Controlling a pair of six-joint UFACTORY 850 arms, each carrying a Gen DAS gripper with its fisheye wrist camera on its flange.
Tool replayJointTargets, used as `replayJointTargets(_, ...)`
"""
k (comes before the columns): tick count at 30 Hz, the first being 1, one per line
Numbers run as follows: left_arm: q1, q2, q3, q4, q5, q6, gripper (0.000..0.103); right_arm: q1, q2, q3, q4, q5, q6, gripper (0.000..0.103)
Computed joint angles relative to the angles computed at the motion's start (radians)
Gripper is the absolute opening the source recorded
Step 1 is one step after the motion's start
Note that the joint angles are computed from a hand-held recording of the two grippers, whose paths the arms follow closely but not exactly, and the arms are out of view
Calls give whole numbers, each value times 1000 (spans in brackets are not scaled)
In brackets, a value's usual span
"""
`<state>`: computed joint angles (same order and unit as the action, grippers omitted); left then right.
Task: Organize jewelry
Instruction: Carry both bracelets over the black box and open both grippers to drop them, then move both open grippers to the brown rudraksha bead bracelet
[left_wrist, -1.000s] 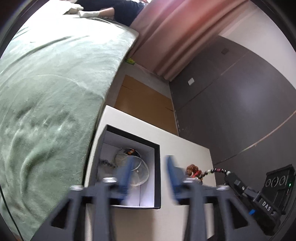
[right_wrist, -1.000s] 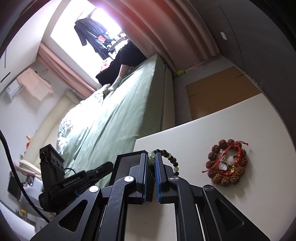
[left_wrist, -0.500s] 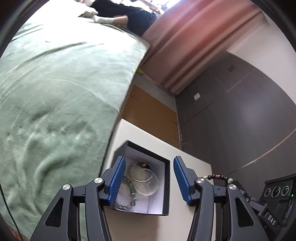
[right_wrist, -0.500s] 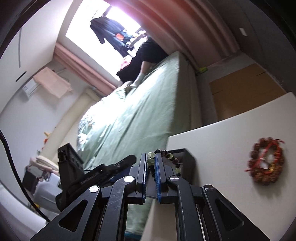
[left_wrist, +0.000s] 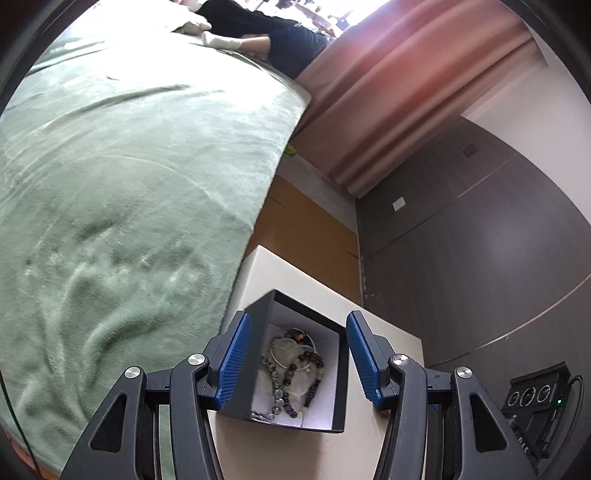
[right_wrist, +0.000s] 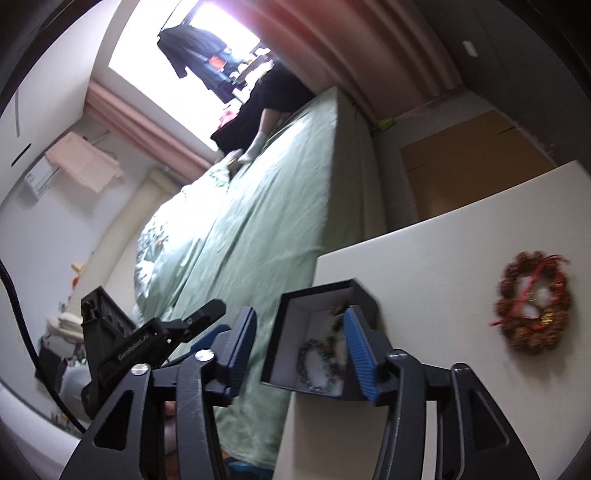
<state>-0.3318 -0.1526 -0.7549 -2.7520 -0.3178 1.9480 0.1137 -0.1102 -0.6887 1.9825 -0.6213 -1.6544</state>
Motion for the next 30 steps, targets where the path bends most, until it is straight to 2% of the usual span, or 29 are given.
replayJointTargets(9, -70, -38, -51, 36, 21, 11, 55, -100, 81, 47, -69, 55, 75, 56)
replayJointTargets(14, -114, -63, -83, 60, 24, 14, 55, -157, 117, 66, -99, 83, 114, 69)
replayJointTargets(16, -138, -77, -101, 50, 33, 33, 55, -181, 126, 68, -130, 87, 138, 70)
replayJointTargets(21, -187, -111, -145, 57, 56, 54, 55, -237, 125, 72, -215, 99, 241, 70)
replayJointTargets(25, -232, -147, -188, -19, 78, 168, 55, -269, 103, 62, -301, 107, 335, 70)
replayJointTargets(30, -266, -209, -252, 71, 107, 111, 55, -314, 87, 58, -360, 94, 399, 70)
